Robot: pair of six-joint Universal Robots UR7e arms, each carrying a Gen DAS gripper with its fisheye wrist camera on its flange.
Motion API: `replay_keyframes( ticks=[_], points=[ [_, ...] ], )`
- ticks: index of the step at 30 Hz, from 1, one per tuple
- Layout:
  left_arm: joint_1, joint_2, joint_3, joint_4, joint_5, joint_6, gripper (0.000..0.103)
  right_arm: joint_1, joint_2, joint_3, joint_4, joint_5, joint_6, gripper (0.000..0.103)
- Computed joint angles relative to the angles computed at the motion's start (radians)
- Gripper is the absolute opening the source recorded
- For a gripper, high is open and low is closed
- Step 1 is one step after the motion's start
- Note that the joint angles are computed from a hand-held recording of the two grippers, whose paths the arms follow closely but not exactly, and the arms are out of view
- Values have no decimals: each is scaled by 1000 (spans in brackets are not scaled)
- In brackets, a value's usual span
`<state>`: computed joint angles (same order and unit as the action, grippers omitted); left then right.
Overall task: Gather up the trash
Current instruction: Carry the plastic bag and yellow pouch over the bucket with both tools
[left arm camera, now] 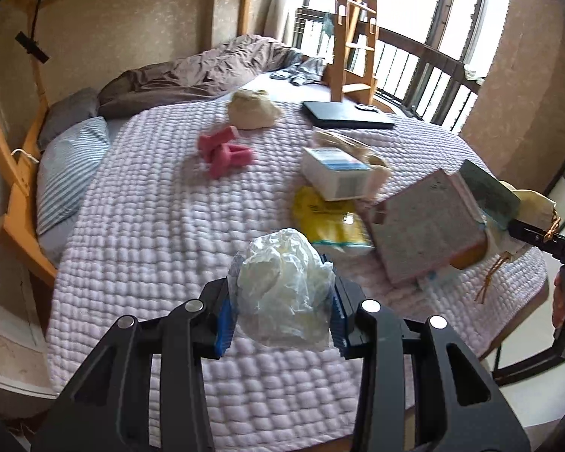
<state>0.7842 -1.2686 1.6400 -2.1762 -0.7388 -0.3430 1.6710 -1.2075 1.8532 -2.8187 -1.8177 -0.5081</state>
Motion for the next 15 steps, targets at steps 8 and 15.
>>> replay_keyframes(
  ticks=[8,15],
  points=[
    [-17,11,16,-3,-48,-1,42,10,7,31,-8,-103,-5,78],
    [-25,7,35,8,-71,-18,42,18,13,65,-50,-158,-75,79]
  ],
)
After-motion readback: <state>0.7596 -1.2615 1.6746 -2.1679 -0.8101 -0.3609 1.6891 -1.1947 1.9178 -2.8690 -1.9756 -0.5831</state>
